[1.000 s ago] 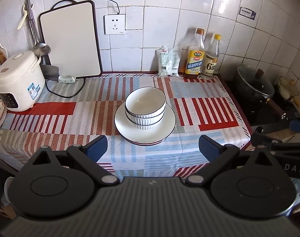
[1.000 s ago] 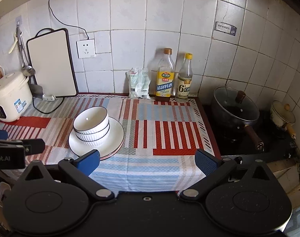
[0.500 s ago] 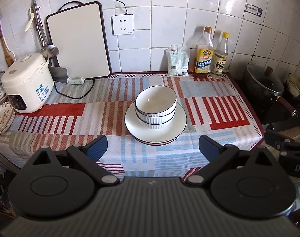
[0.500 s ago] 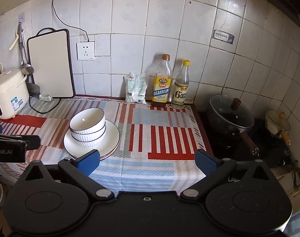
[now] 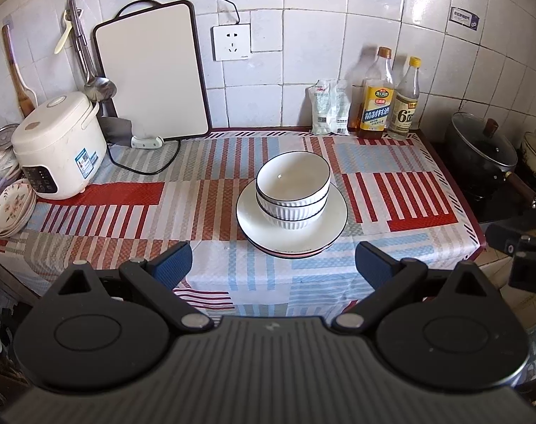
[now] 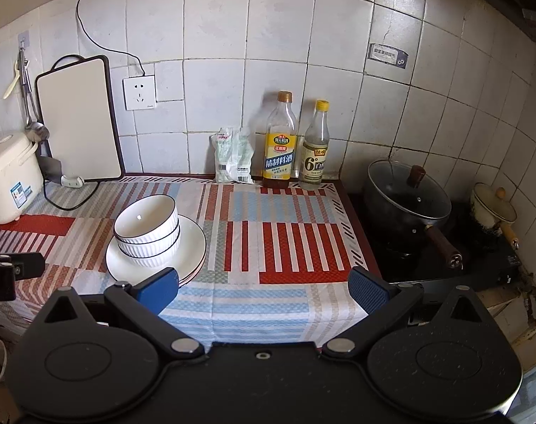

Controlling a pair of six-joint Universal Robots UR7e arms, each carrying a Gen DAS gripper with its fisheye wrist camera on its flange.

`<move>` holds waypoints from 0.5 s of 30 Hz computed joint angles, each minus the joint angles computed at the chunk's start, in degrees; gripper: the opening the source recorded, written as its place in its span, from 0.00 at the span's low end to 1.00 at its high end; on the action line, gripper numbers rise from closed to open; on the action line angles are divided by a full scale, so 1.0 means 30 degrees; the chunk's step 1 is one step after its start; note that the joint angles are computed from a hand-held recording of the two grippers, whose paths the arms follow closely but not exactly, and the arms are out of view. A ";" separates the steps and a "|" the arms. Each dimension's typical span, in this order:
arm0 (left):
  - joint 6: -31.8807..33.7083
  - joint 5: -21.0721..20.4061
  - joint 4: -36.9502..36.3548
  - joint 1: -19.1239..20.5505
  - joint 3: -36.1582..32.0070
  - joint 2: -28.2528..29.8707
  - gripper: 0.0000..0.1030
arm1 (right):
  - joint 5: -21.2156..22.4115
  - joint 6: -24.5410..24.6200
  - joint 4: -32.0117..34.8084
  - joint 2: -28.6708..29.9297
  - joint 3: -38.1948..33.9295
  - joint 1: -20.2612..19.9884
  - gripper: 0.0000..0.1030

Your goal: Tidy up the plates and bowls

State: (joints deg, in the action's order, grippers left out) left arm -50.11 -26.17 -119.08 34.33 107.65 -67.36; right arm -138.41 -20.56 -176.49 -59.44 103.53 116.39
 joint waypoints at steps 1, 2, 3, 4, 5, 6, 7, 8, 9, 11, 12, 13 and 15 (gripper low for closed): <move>0.0024 -0.0015 -0.0056 0.0031 0.0004 -0.0016 0.97 | 0.0034 0.0022 0.0046 0.0005 0.0006 -0.0011 1.00; -0.0005 -0.0014 -0.0045 0.0044 0.0001 -0.0022 0.97 | 0.0035 0.0052 0.0130 0.0013 0.0004 -0.0011 1.00; -0.0063 0.0002 0.0031 0.0048 -0.0025 -0.0006 0.97 | 0.0031 0.0039 0.0120 0.0019 0.0012 -0.0020 1.00; -0.0109 0.0013 0.0124 0.0052 -0.0071 0.0016 0.97 | -0.0016 0.0084 0.0133 0.0058 -0.0004 -0.0009 1.00; -0.0067 -0.0014 0.0146 0.0063 -0.0100 0.0025 0.97 | -0.0011 0.0146 0.0242 0.0050 -0.0018 -0.0018 1.00; -0.0073 -0.0048 0.0119 0.0048 -0.0101 0.0032 0.97 | 0.0014 0.0213 0.0356 0.0020 -0.0022 -0.0034 1.00; -0.0017 -0.0082 0.0095 0.0067 -0.0096 0.0009 0.97 | 0.0015 0.0277 0.0432 0.0005 -0.0021 -0.0033 1.00; -0.0060 -0.0064 0.0134 0.0067 -0.0124 0.0034 0.97 | 0.0008 0.0310 0.0471 0.0011 -0.0024 -0.0019 1.00; -0.0118 -0.0071 0.0232 0.0079 -0.0166 0.0044 0.97 | -0.0008 0.0338 0.0511 0.0027 -0.0044 -0.0009 1.00; 0.0041 -0.0115 0.0160 0.0093 -0.0150 0.0045 0.97 | 0.0051 0.0312 0.0592 0.0011 -0.0089 -0.0038 1.00; 0.0095 -0.0099 0.0110 0.0092 -0.0118 0.0036 0.97 | 0.0067 0.0340 0.0644 0.0006 -0.0095 -0.0031 1.00; 0.0255 -0.0098 -0.0020 0.0110 -0.0077 0.0046 0.97 | 0.0060 0.0363 0.0684 0.0004 -0.0094 -0.0017 1.00; 0.0228 -0.0033 0.0081 0.0096 -0.0059 0.0053 0.97 | -0.0009 0.0375 0.0651 0.0051 -0.0102 0.0021 1.00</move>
State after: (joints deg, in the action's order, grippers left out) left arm -49.43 -26.27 -118.84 34.61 107.47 -67.20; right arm -138.44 -19.44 -174.54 -59.29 103.22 116.46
